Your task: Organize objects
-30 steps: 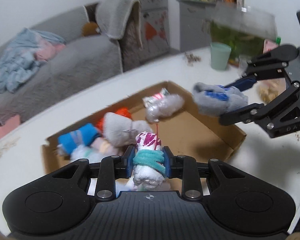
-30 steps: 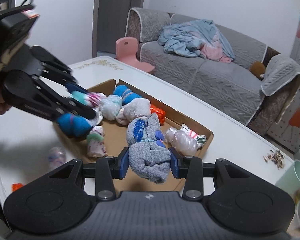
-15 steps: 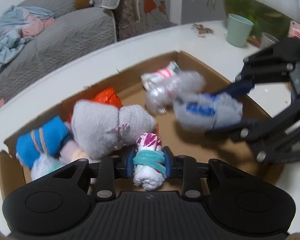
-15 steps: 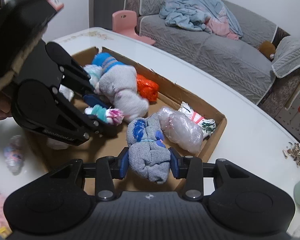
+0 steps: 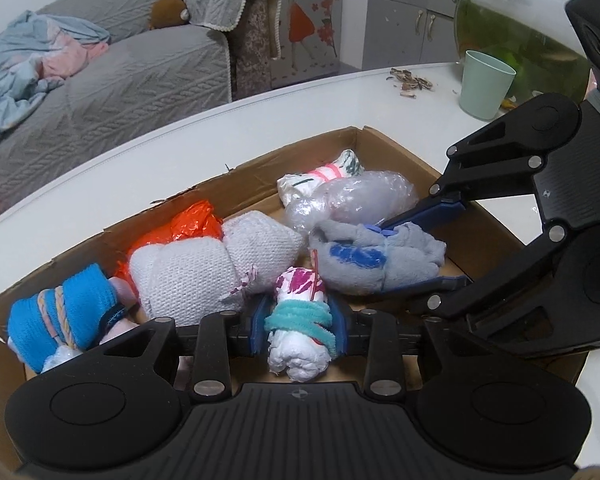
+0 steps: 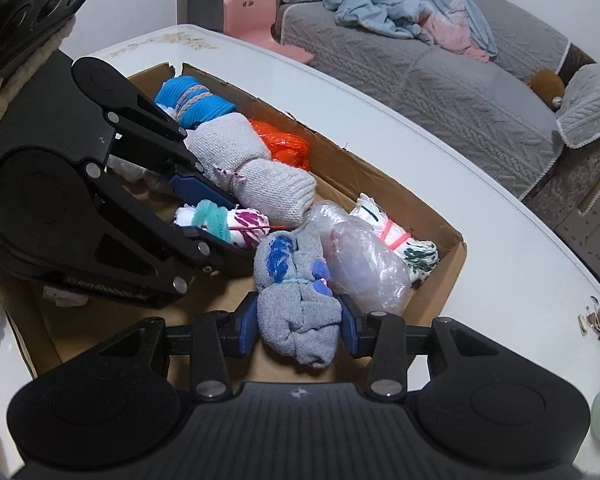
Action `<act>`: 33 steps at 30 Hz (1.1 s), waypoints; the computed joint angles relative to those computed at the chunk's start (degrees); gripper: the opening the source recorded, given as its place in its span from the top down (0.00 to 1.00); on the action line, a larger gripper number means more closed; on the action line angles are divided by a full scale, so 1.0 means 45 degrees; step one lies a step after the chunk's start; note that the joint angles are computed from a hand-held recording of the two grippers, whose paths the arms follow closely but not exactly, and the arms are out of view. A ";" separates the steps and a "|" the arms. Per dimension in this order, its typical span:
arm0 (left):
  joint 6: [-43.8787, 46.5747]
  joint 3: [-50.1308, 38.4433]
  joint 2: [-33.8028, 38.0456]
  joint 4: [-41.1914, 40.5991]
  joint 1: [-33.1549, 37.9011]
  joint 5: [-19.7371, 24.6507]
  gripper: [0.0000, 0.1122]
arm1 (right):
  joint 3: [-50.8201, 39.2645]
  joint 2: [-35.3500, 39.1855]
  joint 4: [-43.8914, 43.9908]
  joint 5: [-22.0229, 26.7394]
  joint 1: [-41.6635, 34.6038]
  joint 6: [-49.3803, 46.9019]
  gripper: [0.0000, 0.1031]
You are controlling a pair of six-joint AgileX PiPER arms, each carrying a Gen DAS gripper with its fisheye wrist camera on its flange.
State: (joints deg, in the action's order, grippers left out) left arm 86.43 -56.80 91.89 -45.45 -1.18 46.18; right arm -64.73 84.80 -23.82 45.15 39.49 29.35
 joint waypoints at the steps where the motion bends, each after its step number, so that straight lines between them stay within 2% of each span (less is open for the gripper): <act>1: -0.0093 -0.0048 0.0007 0.0093 -0.0011 0.0058 0.64 | -0.0073 0.0029 0.0104 0.0092 -0.0033 -0.0131 0.63; 13: 0.0214 -0.0306 0.0051 0.0592 0.0132 0.0612 0.56 | -0.0630 0.0130 0.1393 0.0771 -0.0393 -0.2024 0.62; 18: -0.0746 -0.0686 0.0165 0.1239 0.0058 0.0874 0.45 | -0.0590 0.0011 0.1523 0.1000 -0.0381 -0.2208 0.60; 22: -0.2265 -0.0889 0.0100 0.2138 -0.0121 0.0838 0.31 | -0.0929 0.0153 0.1152 0.1719 -0.0149 -0.1917 0.53; 27: -0.2860 -0.0552 -0.0494 0.1828 0.0228 0.0995 0.23 | -0.1108 0.0210 0.0450 0.2371 0.0493 -0.0931 0.49; 30: -0.3576 -0.0347 -0.1037 0.1608 0.0465 0.0887 0.09 | -0.1169 0.0103 0.0223 0.2542 0.0783 -0.0193 0.35; 33: -0.3888 -0.0144 -0.1619 0.1232 0.0872 0.1051 0.09 | -0.1228 -0.0069 -0.0314 0.2794 0.1360 0.0910 0.27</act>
State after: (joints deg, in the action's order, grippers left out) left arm 68.94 -57.45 84.60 -39.90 2.75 50.91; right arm -70.26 84.49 -25.23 57.73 45.61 33.44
